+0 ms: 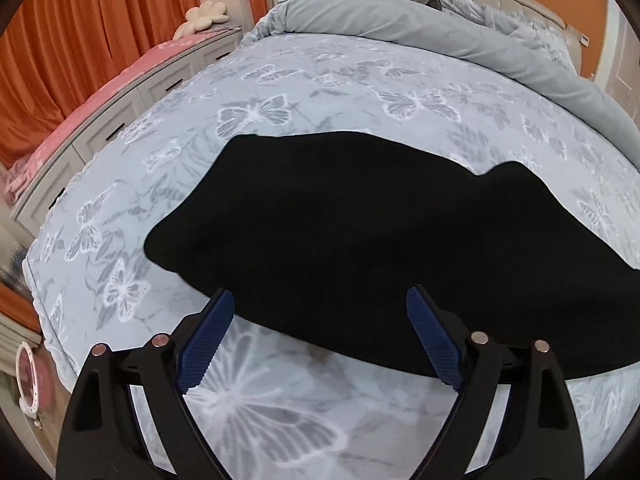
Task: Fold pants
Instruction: 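Grasp the pant leg ends with both grippers and fold them onto the waistband, then open both grippers and release the folded pant legs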
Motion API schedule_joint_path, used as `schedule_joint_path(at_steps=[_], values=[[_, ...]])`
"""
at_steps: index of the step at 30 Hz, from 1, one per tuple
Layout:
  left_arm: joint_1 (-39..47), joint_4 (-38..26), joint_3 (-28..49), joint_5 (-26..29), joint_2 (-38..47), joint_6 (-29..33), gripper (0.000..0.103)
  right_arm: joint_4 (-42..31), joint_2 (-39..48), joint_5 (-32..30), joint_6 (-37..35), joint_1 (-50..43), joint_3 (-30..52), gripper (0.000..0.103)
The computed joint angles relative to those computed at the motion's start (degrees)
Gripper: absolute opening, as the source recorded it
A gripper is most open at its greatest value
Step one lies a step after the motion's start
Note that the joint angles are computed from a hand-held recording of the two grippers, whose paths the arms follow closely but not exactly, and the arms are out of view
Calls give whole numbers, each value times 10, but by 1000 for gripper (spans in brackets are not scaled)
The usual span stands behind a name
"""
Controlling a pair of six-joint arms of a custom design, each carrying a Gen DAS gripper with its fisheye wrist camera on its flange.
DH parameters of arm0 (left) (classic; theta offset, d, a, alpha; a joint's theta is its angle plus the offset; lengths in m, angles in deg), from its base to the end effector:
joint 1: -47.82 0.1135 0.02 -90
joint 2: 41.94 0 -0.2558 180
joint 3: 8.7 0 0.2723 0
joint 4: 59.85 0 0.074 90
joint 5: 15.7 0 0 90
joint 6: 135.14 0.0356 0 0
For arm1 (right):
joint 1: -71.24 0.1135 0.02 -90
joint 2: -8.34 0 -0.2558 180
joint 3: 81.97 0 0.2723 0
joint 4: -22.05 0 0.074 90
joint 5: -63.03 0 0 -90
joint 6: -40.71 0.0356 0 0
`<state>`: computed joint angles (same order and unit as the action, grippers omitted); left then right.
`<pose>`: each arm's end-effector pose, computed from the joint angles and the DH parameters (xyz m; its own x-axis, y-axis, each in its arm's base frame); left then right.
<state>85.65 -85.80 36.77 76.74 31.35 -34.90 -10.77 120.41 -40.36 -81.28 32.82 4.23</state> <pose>0.2000 0.1534 0.1430 -0.7324 -0.3438 -0.5877 -0.4702 0.8797 0.0713 0.3323 -0.2530 0.1389 -0.8380 0.0069 -0.5456 0.0781 0.9911 -0.1075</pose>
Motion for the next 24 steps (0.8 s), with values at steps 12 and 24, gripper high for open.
schedule_joint_path(at_steps=[12,24], values=[[-6,-50,-9,30,-69,-9,87,-43,-245,-96,-89,-72,-201,60],[168,-83,255,125,175,45,92,-37,-432,-79,83,115,-369,62]])
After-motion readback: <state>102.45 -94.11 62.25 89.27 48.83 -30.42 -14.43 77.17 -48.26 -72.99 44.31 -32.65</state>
